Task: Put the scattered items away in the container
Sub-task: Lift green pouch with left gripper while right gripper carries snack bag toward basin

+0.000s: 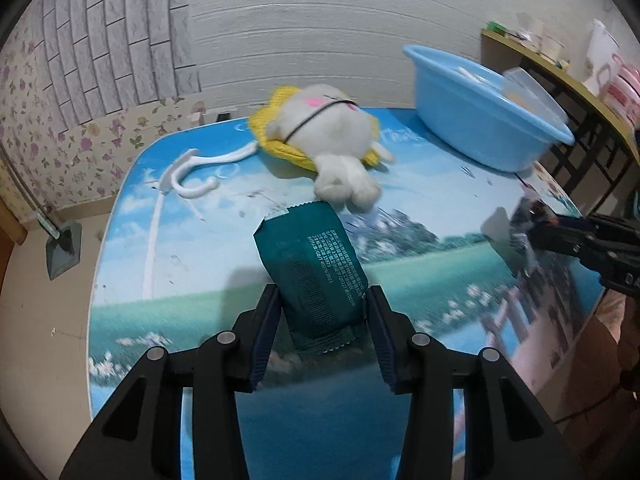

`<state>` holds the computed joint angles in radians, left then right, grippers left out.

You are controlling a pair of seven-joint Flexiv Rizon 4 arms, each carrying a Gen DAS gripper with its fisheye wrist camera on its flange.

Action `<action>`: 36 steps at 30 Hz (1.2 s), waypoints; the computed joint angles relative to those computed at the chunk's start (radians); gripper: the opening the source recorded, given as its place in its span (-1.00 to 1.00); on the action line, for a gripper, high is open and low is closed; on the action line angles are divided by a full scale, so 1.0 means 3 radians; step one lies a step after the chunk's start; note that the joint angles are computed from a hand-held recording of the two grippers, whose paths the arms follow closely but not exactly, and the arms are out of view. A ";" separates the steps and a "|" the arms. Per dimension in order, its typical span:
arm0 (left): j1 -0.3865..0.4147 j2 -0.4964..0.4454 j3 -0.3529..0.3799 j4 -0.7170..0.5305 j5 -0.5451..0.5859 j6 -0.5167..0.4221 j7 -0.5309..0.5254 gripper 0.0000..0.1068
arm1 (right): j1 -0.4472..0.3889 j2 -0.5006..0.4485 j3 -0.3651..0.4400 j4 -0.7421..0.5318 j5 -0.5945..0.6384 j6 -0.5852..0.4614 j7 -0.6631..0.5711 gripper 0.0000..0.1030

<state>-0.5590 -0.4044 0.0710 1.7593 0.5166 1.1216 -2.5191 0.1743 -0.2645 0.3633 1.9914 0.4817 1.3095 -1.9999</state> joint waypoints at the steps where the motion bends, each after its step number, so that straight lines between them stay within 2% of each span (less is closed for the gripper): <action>1: -0.0013 -0.0001 -0.0009 -0.0003 0.0004 -0.0008 0.0003 -0.19 | 0.0007 0.0010 -0.0012 0.0024 -0.0015 0.0014 0.0011 -0.50; 10: -0.0099 -0.0011 -0.0074 -0.0054 -0.0004 -0.0118 0.0028 -0.19 | -0.0009 0.0024 -0.0043 0.0083 -0.0077 0.0080 0.0099 -0.49; 21: -0.0086 -0.0021 -0.0085 -0.0051 -0.0039 -0.0192 0.0041 -0.16 | 0.0019 0.0001 -0.0060 0.0193 -0.0390 0.0188 0.0246 -0.49; 30: -0.0103 -0.0033 -0.0077 -0.0104 -0.0003 -0.0304 -0.0033 0.01 | -0.0069 -0.0028 0.0042 0.0167 -0.0300 0.0177 0.0137 -0.45; 32: -0.0108 -0.0038 -0.0074 -0.0123 0.0009 -0.0345 -0.0060 0.10 | -0.0063 -0.0030 0.0034 0.0165 -0.0298 0.0174 0.0145 -0.44; 36: -0.0107 -0.0041 -0.0077 -0.0147 0.0039 -0.0396 -0.0108 0.15 | -0.0094 -0.0043 0.0057 0.0137 -0.0235 0.0107 0.0099 -0.27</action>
